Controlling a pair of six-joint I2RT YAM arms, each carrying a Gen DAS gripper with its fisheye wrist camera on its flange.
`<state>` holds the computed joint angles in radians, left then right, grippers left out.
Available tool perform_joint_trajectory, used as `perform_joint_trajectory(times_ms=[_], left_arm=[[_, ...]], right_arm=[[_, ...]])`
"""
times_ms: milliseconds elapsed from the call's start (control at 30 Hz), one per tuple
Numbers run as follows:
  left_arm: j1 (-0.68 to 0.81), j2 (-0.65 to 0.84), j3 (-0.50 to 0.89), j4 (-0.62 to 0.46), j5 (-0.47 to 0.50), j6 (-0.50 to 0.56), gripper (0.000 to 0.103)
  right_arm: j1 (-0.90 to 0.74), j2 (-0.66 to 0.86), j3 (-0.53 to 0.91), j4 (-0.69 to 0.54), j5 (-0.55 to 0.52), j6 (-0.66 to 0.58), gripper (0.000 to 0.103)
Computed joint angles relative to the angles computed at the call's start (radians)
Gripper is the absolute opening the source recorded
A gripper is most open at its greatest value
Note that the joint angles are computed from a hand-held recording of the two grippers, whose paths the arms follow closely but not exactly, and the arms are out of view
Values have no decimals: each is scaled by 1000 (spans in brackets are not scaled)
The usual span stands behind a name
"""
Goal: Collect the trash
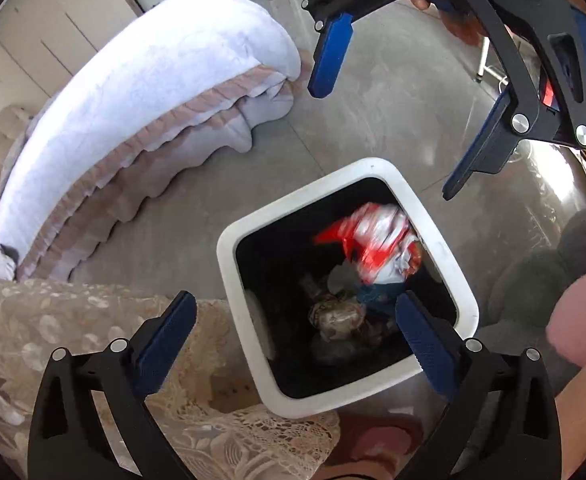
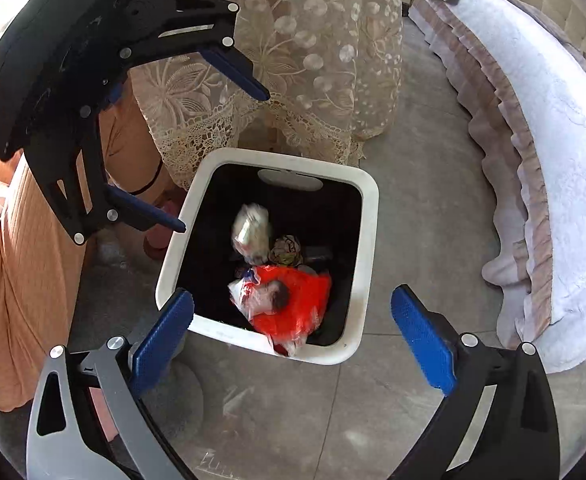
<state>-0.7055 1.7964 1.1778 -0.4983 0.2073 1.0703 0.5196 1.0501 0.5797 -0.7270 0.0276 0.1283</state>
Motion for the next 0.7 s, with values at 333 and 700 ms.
perform_joint_trajectory(times_ms=[333, 700], left_arm=[[-2, -18, 16, -7, 26, -14, 98], [20, -164, -22, -35, 68, -31, 98]], right_arm=[[11, -21, 29, -22, 13, 25, 98], [175, -18, 167, -123, 151, 101, 98]])
